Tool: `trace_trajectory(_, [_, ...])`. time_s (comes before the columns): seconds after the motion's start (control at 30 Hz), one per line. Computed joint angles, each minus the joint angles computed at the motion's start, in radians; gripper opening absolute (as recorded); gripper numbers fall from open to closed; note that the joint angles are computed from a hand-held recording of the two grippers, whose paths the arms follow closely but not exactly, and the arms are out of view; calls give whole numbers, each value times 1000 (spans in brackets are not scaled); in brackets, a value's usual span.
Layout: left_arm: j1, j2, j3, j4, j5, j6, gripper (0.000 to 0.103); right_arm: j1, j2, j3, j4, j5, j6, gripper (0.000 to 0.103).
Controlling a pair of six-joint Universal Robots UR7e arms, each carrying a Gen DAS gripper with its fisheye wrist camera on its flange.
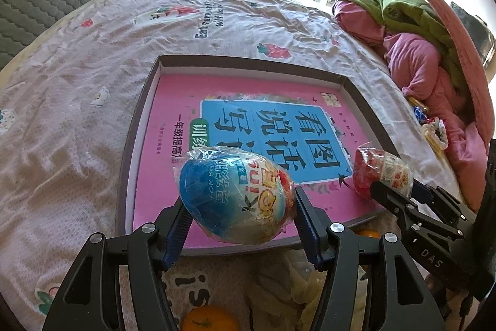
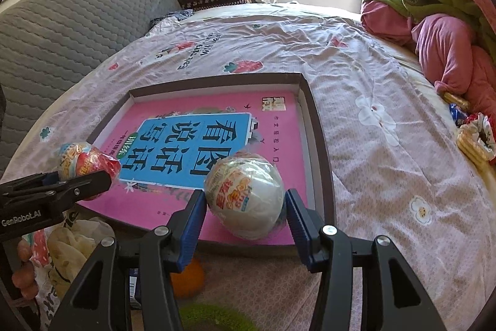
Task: Organize objects
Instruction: 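Carry the blue egg with the left gripper while the right gripper carries the white egg over the tray, then lower the blue egg onto the book and open the left gripper while the right gripper releases the white egg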
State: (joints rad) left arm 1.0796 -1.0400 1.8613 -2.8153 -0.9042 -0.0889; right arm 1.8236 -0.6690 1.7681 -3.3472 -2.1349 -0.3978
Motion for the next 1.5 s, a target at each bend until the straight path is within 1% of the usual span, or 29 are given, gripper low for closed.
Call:
trace_trajectory(0.23, [10, 14, -13, 16, -4, -7, 64, -1, -2, 2, 9, -3, 11, 53])
trace_trajectory(0.3, [12, 16, -14, 20, -2, -5, 64, -2, -5, 1, 33, -3, 26, 53])
trace_trajectory(0.37, [13, 17, -13, 21, 2, -8, 64, 1, 0, 4, 17, -13, 16, 53])
trace_trajectory(0.53, [18, 16, -20, 36, -1, -21, 64, 5, -2, 3, 25, -17, 24, 53])
trace_trajectory(0.93, [31, 18, -51, 85, 10, -78, 65, 7, -33, 32, 28, -12, 49, 53])
trace_trajectory(1.0, [30, 21, -60, 86, 17, -80, 71, 8, -38, 37, 27, -10, 55, 53])
trace_trajectory(1.03, [29, 22, -63, 87, 23, -81, 71, 9, -40, 38, 25, -10, 56, 53])
trace_trajectory(1.1, [25, 21, -63, 79, 35, -79, 72, 10, -43, 40, 21, -10, 57, 53])
trace_trajectory(1.27, [18, 11, -52, 69, 40, -79, 74, 14, -47, 43, 19, -10, 58, 53])
trace_trajectory(1.5, [9, -3, -32, 72, 49, -89, 74, 18, -55, 54, 7, -13, 61, 53])
